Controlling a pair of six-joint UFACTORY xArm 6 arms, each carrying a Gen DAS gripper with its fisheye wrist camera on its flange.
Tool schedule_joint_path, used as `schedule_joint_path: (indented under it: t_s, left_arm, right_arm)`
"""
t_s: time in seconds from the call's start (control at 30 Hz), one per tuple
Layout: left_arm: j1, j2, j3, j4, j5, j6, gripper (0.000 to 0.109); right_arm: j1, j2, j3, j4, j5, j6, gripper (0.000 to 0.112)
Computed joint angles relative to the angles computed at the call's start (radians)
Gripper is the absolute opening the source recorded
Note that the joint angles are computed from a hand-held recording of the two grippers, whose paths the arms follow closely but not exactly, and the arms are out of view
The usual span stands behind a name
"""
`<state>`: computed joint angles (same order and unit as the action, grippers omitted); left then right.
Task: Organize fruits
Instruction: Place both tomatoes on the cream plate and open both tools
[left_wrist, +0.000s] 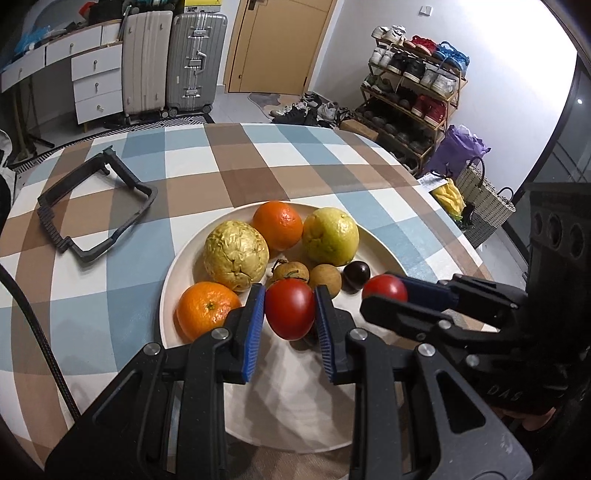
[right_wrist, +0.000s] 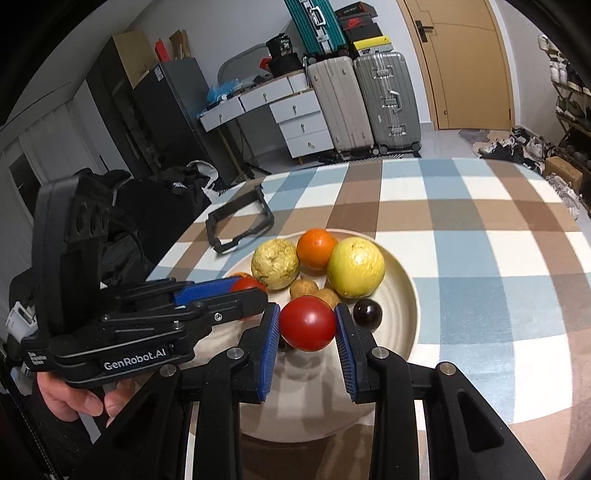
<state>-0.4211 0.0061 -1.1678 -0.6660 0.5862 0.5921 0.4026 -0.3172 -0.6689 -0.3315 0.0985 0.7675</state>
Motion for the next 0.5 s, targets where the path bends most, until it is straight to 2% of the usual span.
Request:
schedule_joint_path:
  t_s: [0.27, 0.5]
  left_arm:
    - [0.000, 0.028, -0.015, 0.000, 0.007, -0.005, 0.024]
    - [-0.012, 0.017, 0.007, 0.014, -0.036, -0.020, 0.024]
  right_arm:
    - [0.002, 0.037, -0.001, 0.091, -0.003, -0.062, 0.030]
    - [-0.003, 0.055, -0.013, 0.128, 0.010, -0.065, 0.031]
